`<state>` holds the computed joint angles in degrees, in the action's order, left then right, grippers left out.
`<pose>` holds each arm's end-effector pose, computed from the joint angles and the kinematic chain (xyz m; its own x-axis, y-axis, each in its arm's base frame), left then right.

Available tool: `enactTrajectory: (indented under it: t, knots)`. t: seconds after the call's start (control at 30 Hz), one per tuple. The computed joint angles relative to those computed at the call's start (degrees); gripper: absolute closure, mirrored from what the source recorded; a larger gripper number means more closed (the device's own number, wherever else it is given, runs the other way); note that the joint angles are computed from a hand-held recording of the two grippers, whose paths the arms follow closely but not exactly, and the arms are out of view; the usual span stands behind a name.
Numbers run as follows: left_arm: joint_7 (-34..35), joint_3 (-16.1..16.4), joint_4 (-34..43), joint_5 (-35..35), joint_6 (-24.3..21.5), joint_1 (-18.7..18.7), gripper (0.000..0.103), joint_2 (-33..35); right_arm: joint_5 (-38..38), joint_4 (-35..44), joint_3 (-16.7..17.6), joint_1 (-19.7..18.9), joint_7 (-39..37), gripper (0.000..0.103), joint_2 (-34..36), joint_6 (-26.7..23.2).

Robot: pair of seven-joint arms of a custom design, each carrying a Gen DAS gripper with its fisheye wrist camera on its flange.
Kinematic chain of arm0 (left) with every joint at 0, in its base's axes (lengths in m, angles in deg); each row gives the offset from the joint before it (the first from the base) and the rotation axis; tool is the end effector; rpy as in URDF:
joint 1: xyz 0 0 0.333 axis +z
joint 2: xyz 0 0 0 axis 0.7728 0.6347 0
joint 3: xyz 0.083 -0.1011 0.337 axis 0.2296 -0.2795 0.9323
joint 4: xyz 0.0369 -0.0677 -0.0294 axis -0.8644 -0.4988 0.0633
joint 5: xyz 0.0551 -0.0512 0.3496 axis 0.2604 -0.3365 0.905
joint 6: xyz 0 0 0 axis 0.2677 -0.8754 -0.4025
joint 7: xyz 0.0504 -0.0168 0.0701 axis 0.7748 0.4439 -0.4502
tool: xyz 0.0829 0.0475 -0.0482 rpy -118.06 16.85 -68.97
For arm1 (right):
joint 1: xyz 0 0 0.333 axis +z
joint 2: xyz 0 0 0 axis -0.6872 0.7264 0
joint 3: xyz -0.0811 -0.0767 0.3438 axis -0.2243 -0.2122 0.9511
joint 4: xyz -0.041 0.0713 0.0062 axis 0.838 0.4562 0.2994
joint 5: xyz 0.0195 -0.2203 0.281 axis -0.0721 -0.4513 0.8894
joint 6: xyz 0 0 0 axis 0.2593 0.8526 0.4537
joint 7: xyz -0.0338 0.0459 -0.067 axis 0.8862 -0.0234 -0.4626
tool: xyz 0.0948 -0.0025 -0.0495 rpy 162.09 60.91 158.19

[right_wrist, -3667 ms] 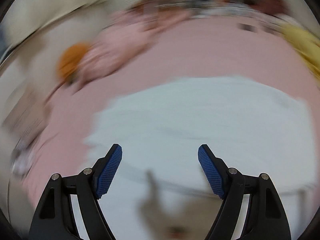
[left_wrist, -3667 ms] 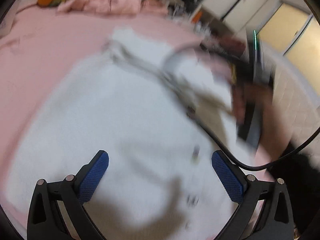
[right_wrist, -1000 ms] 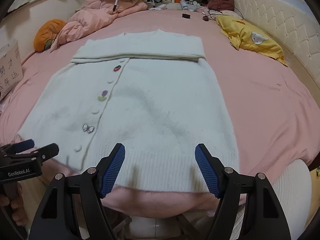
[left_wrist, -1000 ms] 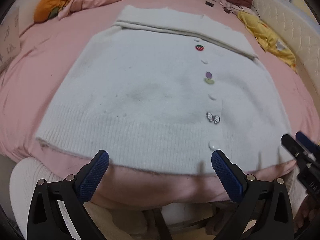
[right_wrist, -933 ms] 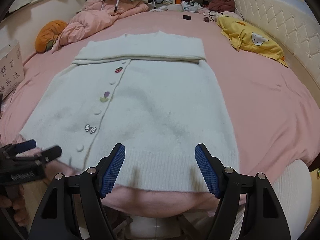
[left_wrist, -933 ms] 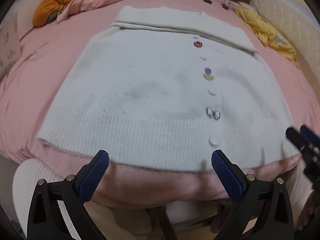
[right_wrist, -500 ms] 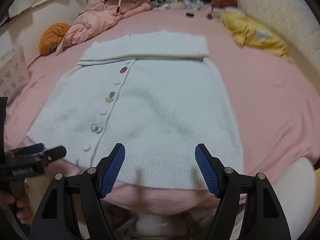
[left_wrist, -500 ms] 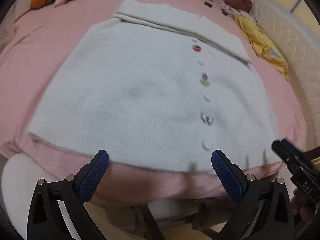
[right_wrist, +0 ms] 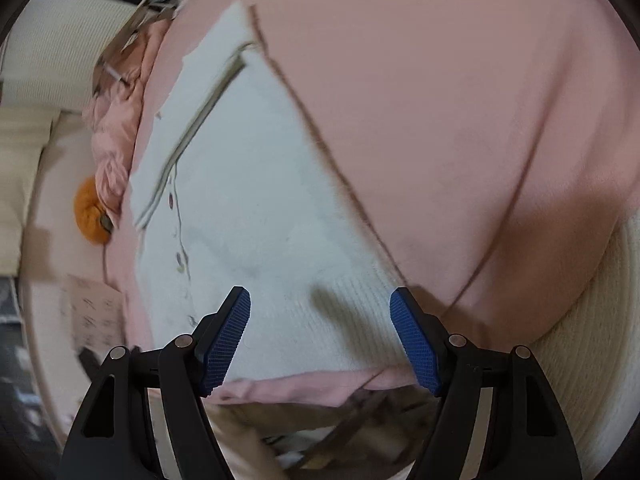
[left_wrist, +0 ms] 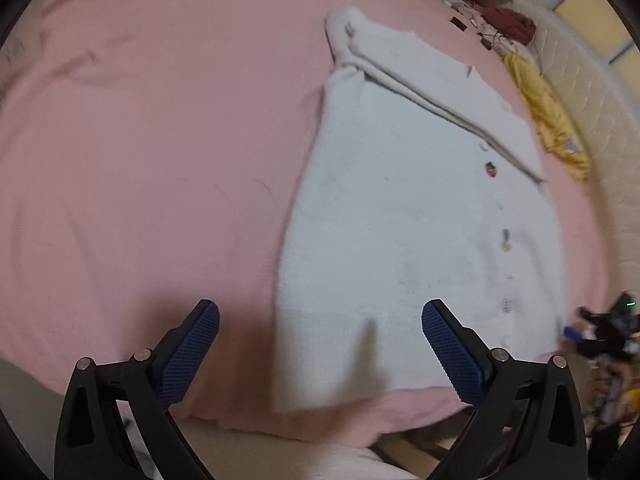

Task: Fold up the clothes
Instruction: 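Grasp the cardigan side edge with the left gripper while the right gripper grasps it too, then lift the held side edge over toward the button placket with both grippers, release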

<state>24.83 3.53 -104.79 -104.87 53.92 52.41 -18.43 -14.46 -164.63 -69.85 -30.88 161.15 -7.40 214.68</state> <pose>0.5595 -0.0630 0.5554 -0.2071 -0.9174 0.3399 -0.9579 0.1195 -0.2611 0.3680 0.1145 0.5249 -0.6610 -0.5069 -0.5533 -0.6053 0.7960 -0.0062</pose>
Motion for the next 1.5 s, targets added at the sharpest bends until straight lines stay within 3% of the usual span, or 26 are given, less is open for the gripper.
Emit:
enactTrajectory:
  t: [0.07,0.17,0.3,0.4,0.47,0.53,0.57,0.63,0.7,0.77,0.8,0.83,0.9,1.0,1.07,1.3,1.5]
  knots:
    - [1.7,-0.1,0.5,-3.9,-2.5,0.3,0.003,1.0,-0.9,0.1,0.3,-0.8,1.5,0.03,0.2,-1.4]
    - [-0.7,-0.8,0.1,-0.7,-2.4,-0.6,0.003,1.9,6.8,-0.3,-2.9,3.8,-3.3,0.03,2.2,-0.6]
    - [-1.3,-1.5,0.0,1.4,-2.2,-1.3,0.003,2.2,9.1,1.0,-2.6,5.5,-7.5,0.029,4.1,0.3]
    - [0.3,-1.2,1.9,-2.7,-5.6,-0.1,0.005,3.2,10.6,1.2,-2.2,5.5,-8.5,0.03,4.9,0.4]
    - [0.6,-1.1,2.8,-5.2,-7.9,0.7,0.013,3.5,10.9,0.7,-1.8,5.0,-7.8,0.036,4.6,0.7]
    - [1.7,-1.3,2.7,-6.1,-8.9,0.7,0.019,3.0,8.1,0.7,-0.7,3.3,-4.6,0.058,4.0,-1.4]
    - [2.0,-1.5,2.6,-5.2,-9.1,0.5,0.02,2.9,7.7,0.7,-0.7,3.2,-4.2,0.061,4.0,-1.9]
    - [0.8,-1.6,2.8,-1.6,-8.6,-0.4,0.032,3.3,8.8,-0.2,-1.1,3.6,-4.5,0.069,3.2,-1.5]
    - [0.8,-1.5,2.2,-1.1,-7.8,-0.4,0.036,3.1,9.9,-0.5,-1.6,4.0,-5.1,0.072,3.0,-1.1]
    - [0.3,-1.3,2.1,-1.3,-7.7,-0.2,0.052,2.9,9.8,-0.3,-1.4,4.0,-5.3,0.081,3.0,-0.7]
    - [-0.1,-1.1,1.9,-1.0,-7.8,0.0,0.078,2.7,10.4,-0.2,-1.4,4.4,-5.8,0.085,3.1,0.2]
    - [0.0,-0.8,2.3,-2.9,-9.6,0.5,0.094,3.0,11.5,-0.5,-1.7,5.0,-6.8,0.089,2.9,1.0]
    - [1.5,-0.5,2.6,-7.3,-12.2,1.8,0.094,3.0,13.4,-0.8,-2.3,5.9,-8.8,0.089,3.0,2.1]
    - [0.4,-0.6,2.8,-4.1,-12.5,1.3,0.094,3.6,15.3,-1.2,-2.5,6.4,-10.3,0.09,2.7,3.7]
    - [-0.9,-0.4,2.8,-8.1,-12.5,2.1,0.095,4.2,16.7,-1.5,-2.8,7.1,-12.0,0.09,2.2,4.9]
    - [1.5,-1.3,4.4,-16.2,-8.6,1.8,0.095,3.3,14.8,0.5,-2.7,6.5,-15.5,0.092,2.0,6.9]
    - [0.3,-2.0,10.3,-20.5,-1.9,1.4,0.095,6.2,5.9,5.0,-1.8,2.2,-16.0,0.092,3.8,7.2]
